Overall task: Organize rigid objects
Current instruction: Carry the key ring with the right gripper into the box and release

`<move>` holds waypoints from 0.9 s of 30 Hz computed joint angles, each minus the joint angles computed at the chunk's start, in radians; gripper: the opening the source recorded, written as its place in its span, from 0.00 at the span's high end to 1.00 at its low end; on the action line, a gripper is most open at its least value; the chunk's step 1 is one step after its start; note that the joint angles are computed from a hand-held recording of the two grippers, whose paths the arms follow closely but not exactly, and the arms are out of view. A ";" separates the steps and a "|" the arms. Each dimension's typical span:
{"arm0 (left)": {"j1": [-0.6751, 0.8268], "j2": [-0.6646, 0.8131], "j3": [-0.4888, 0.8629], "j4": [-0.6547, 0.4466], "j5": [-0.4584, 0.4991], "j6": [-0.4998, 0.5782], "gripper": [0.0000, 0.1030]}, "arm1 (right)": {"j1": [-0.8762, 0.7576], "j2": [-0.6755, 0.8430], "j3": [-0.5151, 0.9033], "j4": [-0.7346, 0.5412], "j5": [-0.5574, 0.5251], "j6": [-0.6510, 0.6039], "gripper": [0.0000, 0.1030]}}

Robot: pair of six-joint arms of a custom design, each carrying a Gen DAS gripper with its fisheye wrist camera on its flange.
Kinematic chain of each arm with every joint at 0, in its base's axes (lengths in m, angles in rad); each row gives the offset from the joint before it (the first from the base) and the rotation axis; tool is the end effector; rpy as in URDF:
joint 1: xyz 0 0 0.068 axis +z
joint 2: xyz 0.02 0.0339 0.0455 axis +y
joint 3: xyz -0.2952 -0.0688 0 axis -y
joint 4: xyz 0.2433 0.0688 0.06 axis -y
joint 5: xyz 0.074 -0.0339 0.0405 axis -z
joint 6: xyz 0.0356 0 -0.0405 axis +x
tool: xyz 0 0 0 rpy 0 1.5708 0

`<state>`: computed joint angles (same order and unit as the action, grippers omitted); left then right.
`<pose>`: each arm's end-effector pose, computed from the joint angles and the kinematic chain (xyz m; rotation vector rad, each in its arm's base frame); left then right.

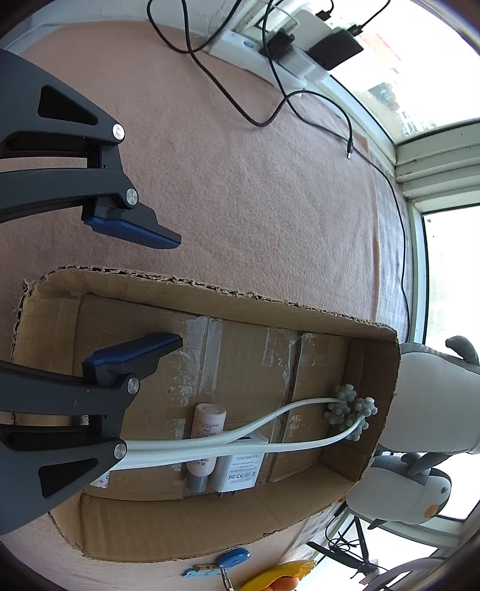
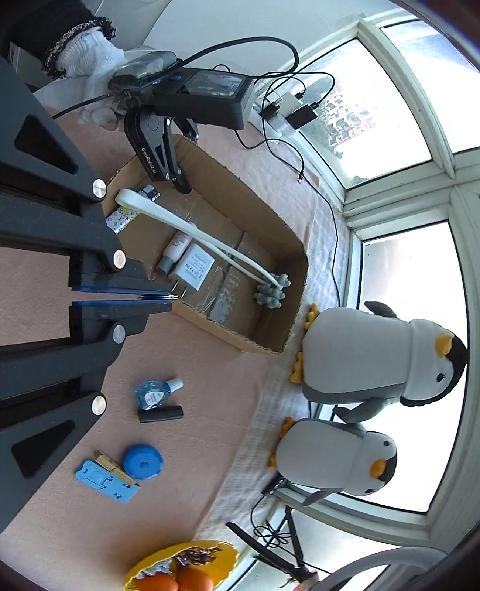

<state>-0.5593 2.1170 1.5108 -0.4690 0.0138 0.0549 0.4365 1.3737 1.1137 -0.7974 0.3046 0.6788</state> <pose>0.3893 -0.2443 0.1800 0.8082 2.5332 -0.1856 0.2454 0.1027 0.3044 0.4101 2.5187 0.0221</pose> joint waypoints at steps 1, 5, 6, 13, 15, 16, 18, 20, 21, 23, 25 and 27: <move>0.000 0.000 0.000 0.000 0.000 0.000 0.55 | 0.010 0.013 0.021 -0.002 0.010 -0.008 0.98; 0.000 0.000 0.000 0.000 0.002 -0.003 0.55 | 0.048 0.065 0.088 -0.009 0.055 -0.034 0.98; 0.000 0.000 0.000 0.000 0.001 -0.003 0.55 | 0.053 0.079 0.105 -0.010 0.061 -0.041 0.98; 0.000 0.000 0.000 0.000 0.002 -0.004 0.55 | 0.071 0.156 0.180 0.016 0.065 -0.081 0.98; 0.000 0.000 0.000 0.000 0.002 -0.004 0.55 | 0.071 0.174 0.192 0.025 0.060 -0.088 0.98; 0.001 0.001 0.000 0.000 0.002 -0.004 0.55 | 0.070 0.183 0.196 0.029 0.057 -0.091 0.98; 0.001 0.001 0.001 0.000 0.003 -0.004 0.55 | 0.065 0.199 0.197 0.041 0.047 -0.094 0.98; 0.001 0.000 -0.001 0.000 0.004 -0.005 0.55 | 0.060 0.215 0.193 0.051 0.042 -0.094 0.98; 0.000 0.000 -0.002 0.001 0.004 -0.005 0.55 | 0.058 0.221 0.191 0.055 0.040 -0.095 0.98; 0.000 -0.001 -0.005 0.003 0.003 -0.004 0.55 | 0.049 0.232 0.181 0.067 0.024 -0.094 0.98; 0.000 -0.001 -0.006 0.003 0.003 -0.004 0.55 | 0.042 0.240 0.175 0.072 0.013 -0.093 0.98; 0.000 -0.001 -0.006 0.003 0.002 -0.004 0.55 | 0.040 0.244 0.169 0.074 0.012 -0.093 0.98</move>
<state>-0.5596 2.1158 1.5052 -0.4657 0.0162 0.0504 0.4761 1.6173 1.2831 -0.7233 0.3165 0.5859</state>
